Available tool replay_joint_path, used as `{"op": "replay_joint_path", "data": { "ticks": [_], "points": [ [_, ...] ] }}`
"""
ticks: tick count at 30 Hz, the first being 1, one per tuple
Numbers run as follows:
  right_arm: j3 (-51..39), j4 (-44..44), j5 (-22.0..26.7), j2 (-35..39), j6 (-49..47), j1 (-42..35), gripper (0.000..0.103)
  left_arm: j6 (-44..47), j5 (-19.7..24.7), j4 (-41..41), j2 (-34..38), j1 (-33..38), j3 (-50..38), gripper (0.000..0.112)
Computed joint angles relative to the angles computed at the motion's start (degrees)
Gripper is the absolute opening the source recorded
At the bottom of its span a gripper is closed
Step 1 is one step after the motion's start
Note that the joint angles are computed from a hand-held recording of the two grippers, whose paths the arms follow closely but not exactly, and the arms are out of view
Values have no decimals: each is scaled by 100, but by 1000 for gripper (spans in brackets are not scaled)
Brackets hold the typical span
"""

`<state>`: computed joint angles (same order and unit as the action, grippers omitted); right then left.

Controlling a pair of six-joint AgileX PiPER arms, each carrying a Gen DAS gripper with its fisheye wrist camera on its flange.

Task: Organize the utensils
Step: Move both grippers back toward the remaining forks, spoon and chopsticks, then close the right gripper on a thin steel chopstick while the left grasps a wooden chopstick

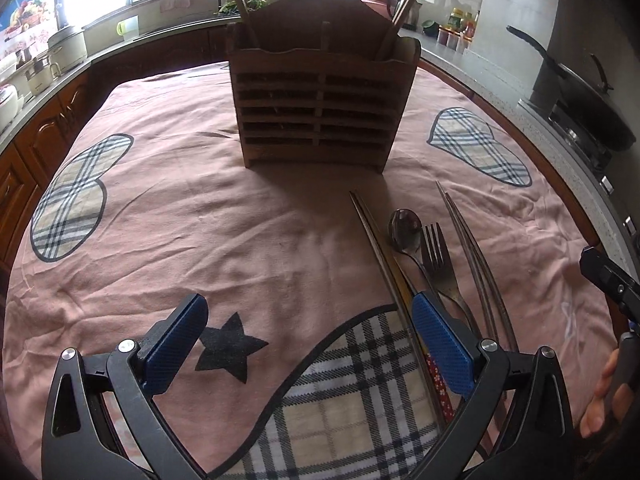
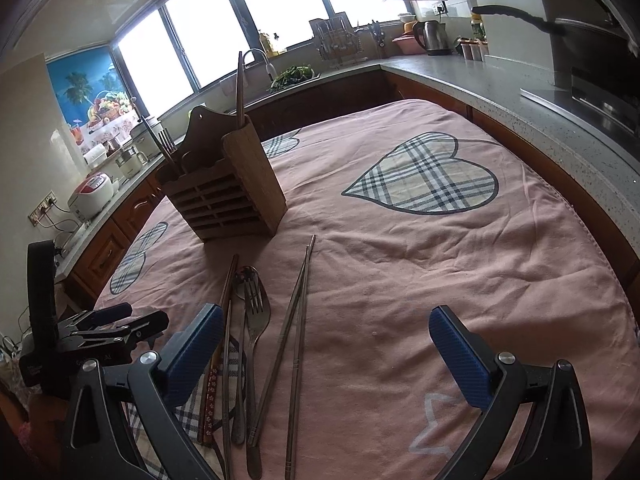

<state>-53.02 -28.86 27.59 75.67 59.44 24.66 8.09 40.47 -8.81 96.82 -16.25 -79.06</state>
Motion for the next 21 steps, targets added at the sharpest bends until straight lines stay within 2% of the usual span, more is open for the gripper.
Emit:
{"op": "replay_joint_path", "data": {
  "ticks": [6, 9, 12, 16, 21],
  "points": [
    [-31, 250, -68, 83, -227, -190, 103, -456, 61, 621, 459, -428, -435, 103],
    [-84, 418, -92, 139, -380, -288, 103, -735, 252, 1068, 835, -620, -739, 96],
    [-146, 523, -112, 188, -522, -364, 103, -549, 236, 851, 865, -494, -706, 96],
    [-232, 637, -149, 260, -676, -419, 103, -692, 206, 1224, 745, -234, -462, 95],
    [-382, 1147, -335, 573, -1272, -529, 102, 50, 439, 57, 755, 525, -575, 92]
  ]
}}
